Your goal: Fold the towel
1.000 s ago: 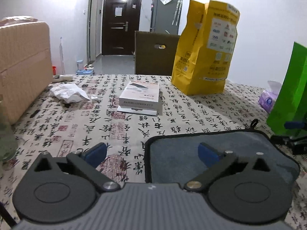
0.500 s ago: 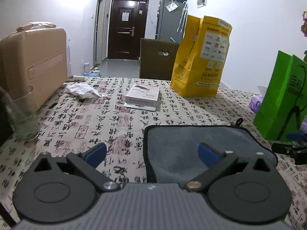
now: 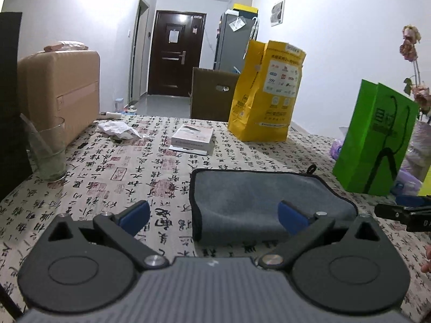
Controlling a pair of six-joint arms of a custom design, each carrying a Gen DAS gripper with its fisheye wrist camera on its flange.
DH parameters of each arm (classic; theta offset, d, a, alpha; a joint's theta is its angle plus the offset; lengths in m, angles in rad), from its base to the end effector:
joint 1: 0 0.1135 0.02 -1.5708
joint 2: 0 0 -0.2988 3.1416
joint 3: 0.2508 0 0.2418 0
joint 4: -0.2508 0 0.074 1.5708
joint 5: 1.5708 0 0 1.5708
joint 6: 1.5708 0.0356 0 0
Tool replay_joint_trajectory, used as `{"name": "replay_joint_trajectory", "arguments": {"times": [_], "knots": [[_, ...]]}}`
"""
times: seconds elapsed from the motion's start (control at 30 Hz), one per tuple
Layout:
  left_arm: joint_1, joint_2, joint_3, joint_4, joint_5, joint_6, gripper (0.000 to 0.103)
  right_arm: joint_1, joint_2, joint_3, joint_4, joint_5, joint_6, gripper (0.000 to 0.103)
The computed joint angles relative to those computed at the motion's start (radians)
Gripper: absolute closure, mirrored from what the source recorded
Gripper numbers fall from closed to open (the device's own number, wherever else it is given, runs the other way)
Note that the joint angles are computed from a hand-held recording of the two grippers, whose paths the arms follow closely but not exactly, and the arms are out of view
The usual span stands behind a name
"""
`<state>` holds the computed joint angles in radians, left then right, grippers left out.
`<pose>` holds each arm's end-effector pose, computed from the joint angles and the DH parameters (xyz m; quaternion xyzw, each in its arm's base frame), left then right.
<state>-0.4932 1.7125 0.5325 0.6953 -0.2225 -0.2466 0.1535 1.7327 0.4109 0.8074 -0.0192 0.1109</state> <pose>0.2707 -0.1366 0.1649 0.0477 0.8514 -0.0970 0.5132 0.2761 0.0434 0.1422 -0.0232 0.8634 0.0746 0.4985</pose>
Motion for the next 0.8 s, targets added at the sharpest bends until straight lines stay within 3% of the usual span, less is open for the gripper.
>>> {"name": "replay_joint_trajectory", "arguments": {"times": [0.37, 0.8], "knots": [[-0.115, -0.108, -0.142, 0.048, -0.121, -0.089, 0.0, 0.104, -0.151, -0.176, 0.047, 0.077, 0.01, 0.0], [-0.278, -0.168, -0.284, 0.087, -0.266, -0.169, 0.0, 0.242, -0.219, -0.358, 0.164, 0.162, 0.107, 0.0]]}}
